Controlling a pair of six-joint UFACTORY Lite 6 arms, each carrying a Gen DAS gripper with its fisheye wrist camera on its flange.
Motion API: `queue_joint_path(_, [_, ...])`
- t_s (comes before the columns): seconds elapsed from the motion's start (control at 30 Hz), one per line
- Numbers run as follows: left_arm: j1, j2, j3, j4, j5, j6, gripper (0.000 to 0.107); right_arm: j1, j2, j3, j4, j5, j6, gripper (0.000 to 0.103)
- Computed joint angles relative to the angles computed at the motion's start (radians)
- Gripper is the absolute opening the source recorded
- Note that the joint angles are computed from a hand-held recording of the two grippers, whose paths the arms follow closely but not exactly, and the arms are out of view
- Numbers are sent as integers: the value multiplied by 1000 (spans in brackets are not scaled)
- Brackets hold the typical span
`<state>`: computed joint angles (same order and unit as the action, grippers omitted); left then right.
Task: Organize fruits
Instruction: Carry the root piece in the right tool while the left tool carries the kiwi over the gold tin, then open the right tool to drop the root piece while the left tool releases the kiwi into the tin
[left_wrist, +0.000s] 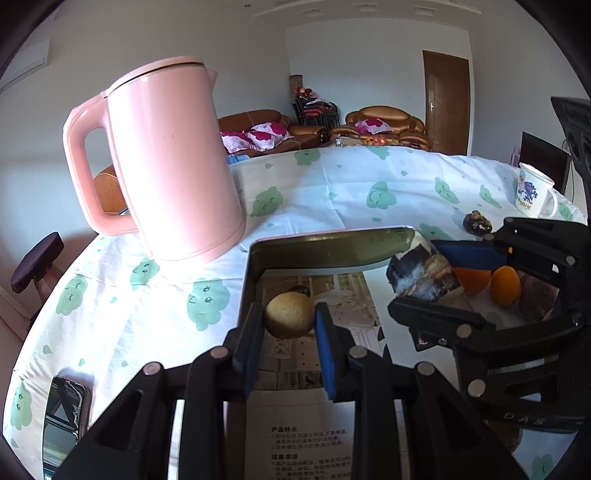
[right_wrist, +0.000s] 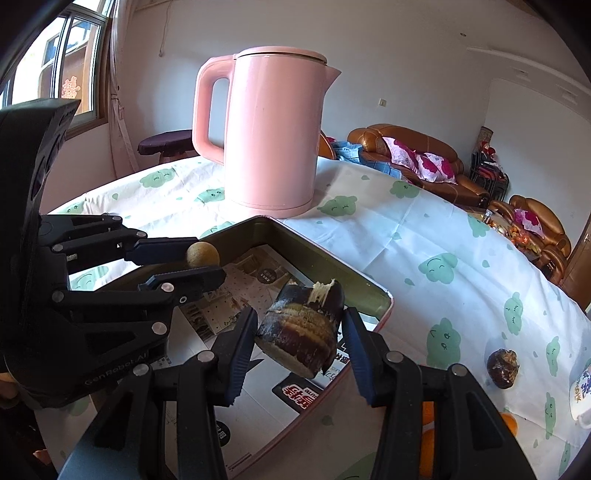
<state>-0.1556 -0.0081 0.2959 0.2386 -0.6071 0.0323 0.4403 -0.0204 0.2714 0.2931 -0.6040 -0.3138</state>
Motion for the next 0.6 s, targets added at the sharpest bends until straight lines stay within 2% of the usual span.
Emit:
queue_joint_path(0.27, [-18, 44, 35, -39, 18, 36, 29, 13, 75, 31, 14, -11, -4, 50])
queue_joint_path(0.6, [-34, 54, 37, -86, 8, 65, 29, 24, 83, 34, 25, -18, -4, 50])
